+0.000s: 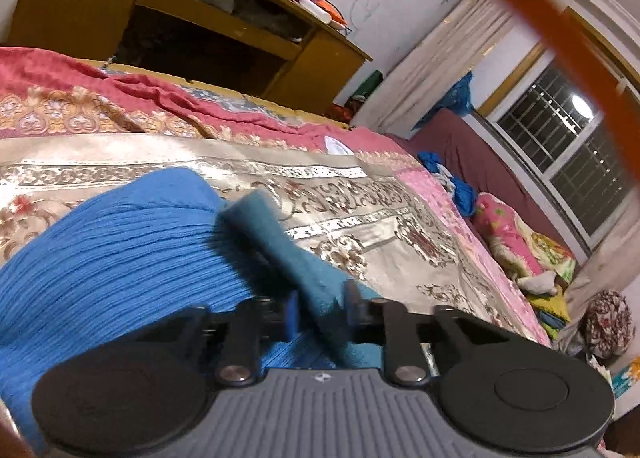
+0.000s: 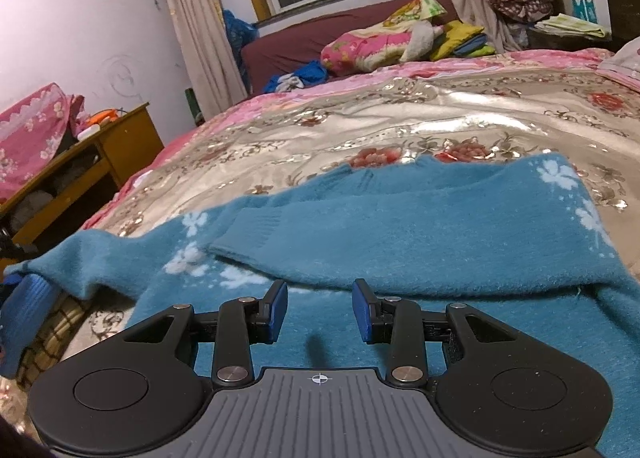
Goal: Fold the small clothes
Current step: 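Move the left gripper to the other sleeve cuff and close on it, then lay the held cuff across the sweater body with the left gripper and open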
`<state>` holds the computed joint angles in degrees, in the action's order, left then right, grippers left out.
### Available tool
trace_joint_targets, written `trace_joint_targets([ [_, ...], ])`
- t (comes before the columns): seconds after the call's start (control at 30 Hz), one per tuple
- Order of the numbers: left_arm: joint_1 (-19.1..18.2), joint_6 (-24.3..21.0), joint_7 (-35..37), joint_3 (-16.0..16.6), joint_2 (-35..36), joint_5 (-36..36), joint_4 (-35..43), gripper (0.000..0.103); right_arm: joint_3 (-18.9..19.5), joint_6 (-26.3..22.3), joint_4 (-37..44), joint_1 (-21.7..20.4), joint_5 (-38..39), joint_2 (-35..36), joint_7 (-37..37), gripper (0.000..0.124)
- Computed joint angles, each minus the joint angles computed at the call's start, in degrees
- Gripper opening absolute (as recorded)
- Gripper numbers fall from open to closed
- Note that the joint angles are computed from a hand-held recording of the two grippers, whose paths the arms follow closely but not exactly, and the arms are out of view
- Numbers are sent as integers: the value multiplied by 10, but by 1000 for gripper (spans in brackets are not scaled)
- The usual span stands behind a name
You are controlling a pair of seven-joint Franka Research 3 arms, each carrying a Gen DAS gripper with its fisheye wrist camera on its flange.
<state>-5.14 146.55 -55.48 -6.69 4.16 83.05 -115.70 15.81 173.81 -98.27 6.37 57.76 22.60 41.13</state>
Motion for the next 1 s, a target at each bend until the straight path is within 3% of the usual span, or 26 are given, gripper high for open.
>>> trace_joint_targets([
  [0.23, -19, 8, 67, -9, 20, 50, 55, 16, 8, -13, -9, -14, 44, -15, -37, 34],
  [0.47, -65, 180, 193, -14, 135, 110, 216, 16, -11, -29, -18, -6, 93, -33, -58, 34],
  [0.53, -77, 227, 260, -15, 170, 80, 247, 17, -20, -35, -24, -3, 99, -39, -56, 34],
  [0.57, -77, 252, 337, -24, 191, 26, 257, 17, -24, -38, -28, -2, 101, -42, -56, 34],
  [0.67, -71, 237, 524, -65, 217, -118, 246, 18, -41, -56, -32, 4, 87, -45, -39, 35],
  [0.73, -66, 219, 591, -84, 216, -179, 222, 20, -49, -69, -30, 6, 76, -43, -20, 36],
  [0.9, -105, 223, 573, -46, 184, -185, 163, 28, -58, -129, -6, -2, 65, -28, 25, 39],
  [1.0, -133, 252, 535, -8, 177, -164, 146, 32, -62, -172, 6, -6, 62, -19, 72, 42],
])
